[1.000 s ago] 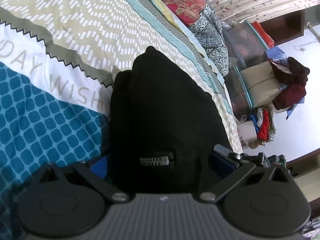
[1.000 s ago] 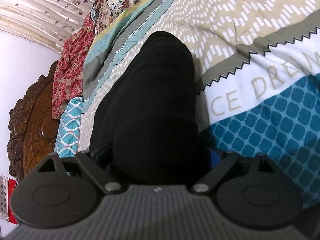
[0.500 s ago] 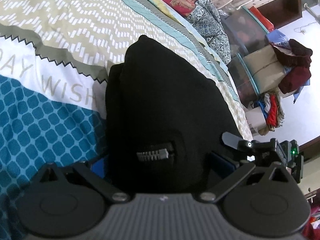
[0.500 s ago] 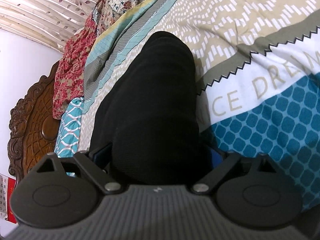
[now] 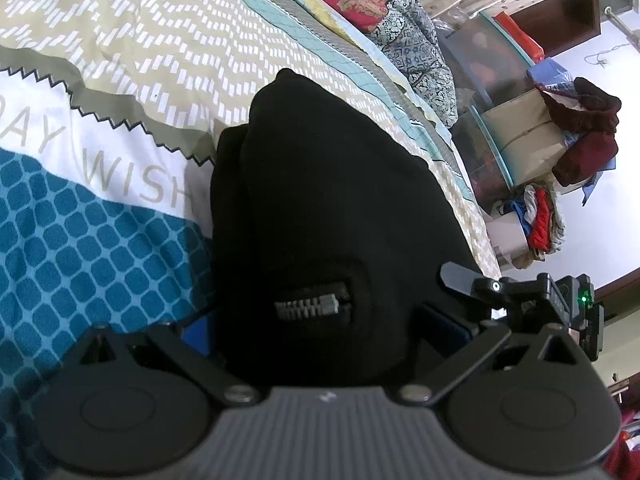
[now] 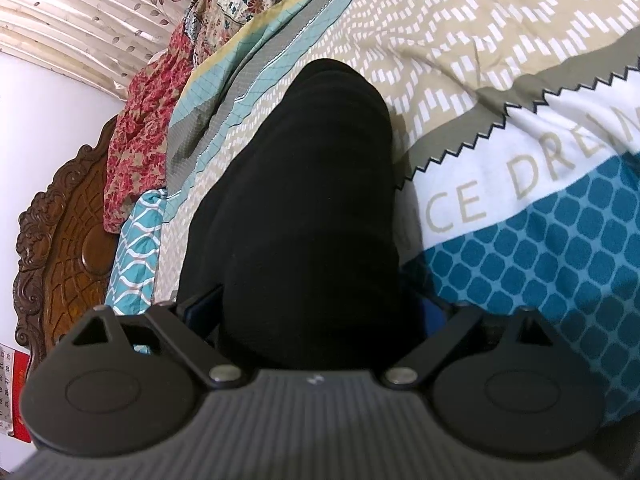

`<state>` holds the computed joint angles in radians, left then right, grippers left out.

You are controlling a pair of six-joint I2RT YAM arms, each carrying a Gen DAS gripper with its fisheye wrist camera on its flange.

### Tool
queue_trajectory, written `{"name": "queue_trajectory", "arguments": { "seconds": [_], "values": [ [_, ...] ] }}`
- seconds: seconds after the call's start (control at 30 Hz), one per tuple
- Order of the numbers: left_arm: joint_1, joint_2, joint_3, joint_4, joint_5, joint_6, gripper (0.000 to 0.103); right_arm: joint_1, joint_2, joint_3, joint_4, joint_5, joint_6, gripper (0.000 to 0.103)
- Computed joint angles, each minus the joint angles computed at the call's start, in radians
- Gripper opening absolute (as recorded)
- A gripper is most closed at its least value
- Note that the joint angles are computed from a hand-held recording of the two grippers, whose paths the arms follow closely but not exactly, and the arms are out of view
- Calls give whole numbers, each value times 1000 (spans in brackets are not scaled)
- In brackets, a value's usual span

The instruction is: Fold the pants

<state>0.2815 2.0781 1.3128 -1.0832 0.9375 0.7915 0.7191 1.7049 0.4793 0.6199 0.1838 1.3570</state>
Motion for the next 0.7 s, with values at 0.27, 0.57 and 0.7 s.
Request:
{"name": "queue_trajectory", "arguments": {
  "seconds": [0.27,0.57,0.7],
  "values": [
    [5,18,32,-41,-9,21,103,10,17,78,-106,14,-40,103],
    [18,106,145,-179,30,34,103,17,30,213,-333,37,-78,101],
    [15,108,138,-165,26,30,103,42,42,278,-442,85,-117,88]
  ]
}}
